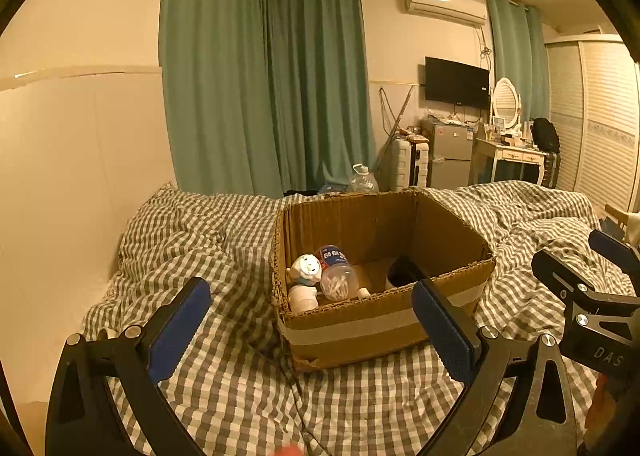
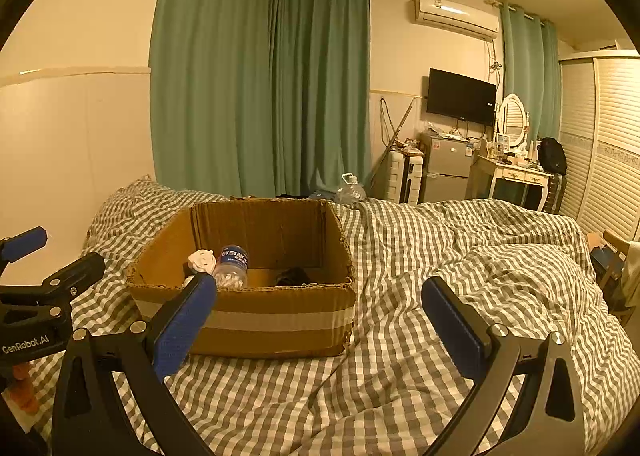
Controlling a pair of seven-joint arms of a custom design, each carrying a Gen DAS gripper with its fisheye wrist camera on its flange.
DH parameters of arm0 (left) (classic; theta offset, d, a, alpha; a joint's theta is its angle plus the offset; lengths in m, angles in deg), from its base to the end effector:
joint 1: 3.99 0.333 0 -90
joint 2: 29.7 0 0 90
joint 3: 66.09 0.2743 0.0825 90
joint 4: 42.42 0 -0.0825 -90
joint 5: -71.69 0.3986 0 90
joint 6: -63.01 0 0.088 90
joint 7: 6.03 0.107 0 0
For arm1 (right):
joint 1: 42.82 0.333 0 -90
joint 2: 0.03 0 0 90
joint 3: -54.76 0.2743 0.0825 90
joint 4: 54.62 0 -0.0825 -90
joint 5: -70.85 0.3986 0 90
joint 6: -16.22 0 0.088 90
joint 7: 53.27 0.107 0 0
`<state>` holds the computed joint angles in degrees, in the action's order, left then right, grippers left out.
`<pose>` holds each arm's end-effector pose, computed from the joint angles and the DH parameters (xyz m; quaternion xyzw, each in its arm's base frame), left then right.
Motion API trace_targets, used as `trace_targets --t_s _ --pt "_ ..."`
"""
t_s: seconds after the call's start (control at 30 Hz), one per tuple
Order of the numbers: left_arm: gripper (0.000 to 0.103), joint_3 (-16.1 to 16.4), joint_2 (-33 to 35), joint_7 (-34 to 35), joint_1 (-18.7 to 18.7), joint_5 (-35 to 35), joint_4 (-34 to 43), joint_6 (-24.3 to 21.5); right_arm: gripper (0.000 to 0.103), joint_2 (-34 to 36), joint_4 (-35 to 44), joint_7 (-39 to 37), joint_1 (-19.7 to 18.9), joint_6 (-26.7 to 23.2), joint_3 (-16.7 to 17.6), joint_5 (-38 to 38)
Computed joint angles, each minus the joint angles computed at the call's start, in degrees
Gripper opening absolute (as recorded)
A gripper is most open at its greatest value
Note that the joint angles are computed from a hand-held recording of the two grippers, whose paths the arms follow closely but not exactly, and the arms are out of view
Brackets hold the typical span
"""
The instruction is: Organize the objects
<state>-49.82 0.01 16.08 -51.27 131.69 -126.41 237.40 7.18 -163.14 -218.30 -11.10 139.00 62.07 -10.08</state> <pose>0.5627 -0.4641 0.4370 -0.4390 0.7169 -0.4463 0.3070 0.5148 0.3606 0.4327 -0.4684 0.6813 -0.4768 0.2984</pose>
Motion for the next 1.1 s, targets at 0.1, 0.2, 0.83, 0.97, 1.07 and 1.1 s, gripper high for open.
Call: trace_targets --t_s 0.1,0.2,0.83,0.97,1.07,1.1 --pt "0.103 -1.48 -0.1 -1.5 1.14 2.64 0.37 -0.66 0.103 0.22 0.21 -0.08 0.04 -0.12 -0.01 0.14" --pt "0.103 -3.75 -0.23 -1.93 2.92 3.96 0.54 -1.58 0.103 0.16 0.11 -0.14 0.04 -0.02 -0.1 0.29" --pt "0.103 -10.42 -0.26 -0.69 8.44 3.67 0.78 -2.7 0.103 0.78 0.6 -0.74 0.2 0.57 -0.3 0.84" --pt "0.103 -9.85 -0.29 -2.47 8.06 5.22 0.89 -2.64 0.103 0.96 0.83 -0.95 0.3 0.42 -0.36 1.05" --pt "0.103 -8.75 -0.43 -4.74 7.15 7.52 0.95 -3.02 0.103 0.98 0.8 -0.98 0.25 0.8 -0.45 1.36" --pt "0.103 -8.03 -0.51 -7.07 6.53 9.47 1.07 -3.53 0.103 0.98 0.79 -0.96 0.27 0.82 -0.46 1.29"
